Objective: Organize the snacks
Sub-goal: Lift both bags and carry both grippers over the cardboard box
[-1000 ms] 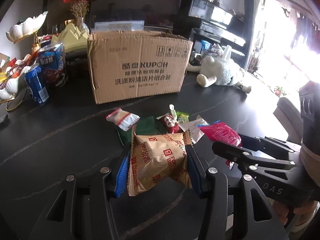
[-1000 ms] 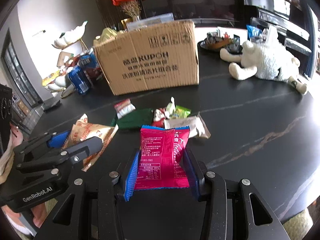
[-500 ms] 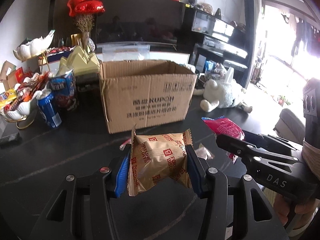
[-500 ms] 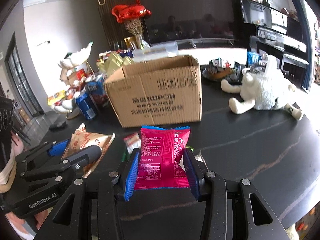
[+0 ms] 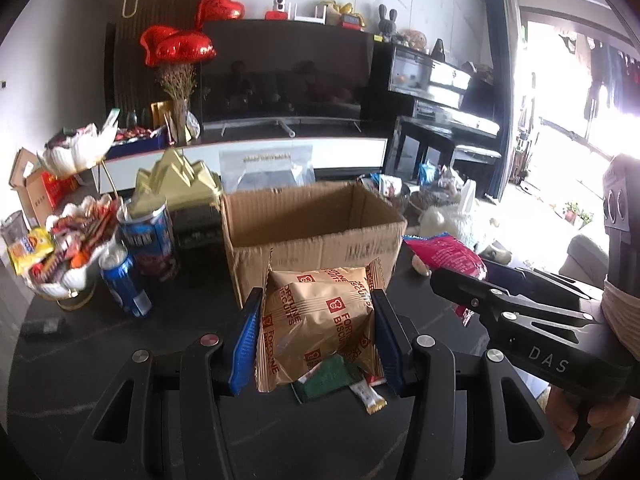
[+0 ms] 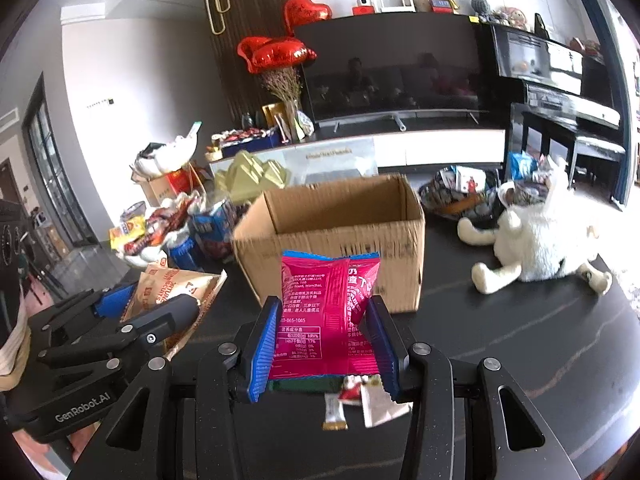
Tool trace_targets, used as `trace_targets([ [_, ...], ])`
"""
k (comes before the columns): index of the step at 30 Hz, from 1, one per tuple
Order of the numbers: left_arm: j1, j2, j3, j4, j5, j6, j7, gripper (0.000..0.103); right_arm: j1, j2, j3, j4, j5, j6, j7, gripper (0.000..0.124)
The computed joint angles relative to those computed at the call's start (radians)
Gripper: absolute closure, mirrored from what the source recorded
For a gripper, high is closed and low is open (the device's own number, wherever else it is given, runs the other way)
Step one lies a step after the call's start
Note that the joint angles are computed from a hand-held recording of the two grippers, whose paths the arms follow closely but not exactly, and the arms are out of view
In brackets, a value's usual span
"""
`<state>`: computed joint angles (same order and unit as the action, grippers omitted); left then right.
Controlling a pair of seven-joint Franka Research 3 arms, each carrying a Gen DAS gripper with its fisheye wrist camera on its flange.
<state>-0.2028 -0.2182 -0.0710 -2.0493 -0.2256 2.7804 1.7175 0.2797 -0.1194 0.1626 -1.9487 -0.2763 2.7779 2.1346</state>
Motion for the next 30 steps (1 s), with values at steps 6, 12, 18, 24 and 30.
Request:
trace_targets([
  [6, 0.016, 0.047, -0.009, 0.093, 0.012, -0.025, -0.004, 0.052, 0.004, 0.037, -0.01, 0.077, -0.015, -0.017, -0.01, 0.079],
  [12, 0.045, 0.107, -0.035, 0.189, 0.05, -0.061, -0.026, 0.052, 0.023, 0.095, -0.038, 0.176, 0.029, -0.053, -0.07, 0.079],
  [18, 0.075, 0.19, -0.056, 0.306, 0.071, -0.117, -0.036, 0.052, 0.041, 0.166, -0.069, 0.286, 0.069, -0.103, -0.118, 0.079],
  [24, 0.111, 0.292, -0.082, 0.438, 0.079, -0.18, -0.022, 0.052, 0.069, 0.258, -0.1, 0.42, 0.063, -0.161, -0.151, 0.079],
  [30, 0.142, 0.395, -0.106, 0.552, 0.067, -0.22, -0.005, 0.052, 0.089, 0.362, -0.126, 0.553, 0.113, -0.212, -0.216, 0.079],
])
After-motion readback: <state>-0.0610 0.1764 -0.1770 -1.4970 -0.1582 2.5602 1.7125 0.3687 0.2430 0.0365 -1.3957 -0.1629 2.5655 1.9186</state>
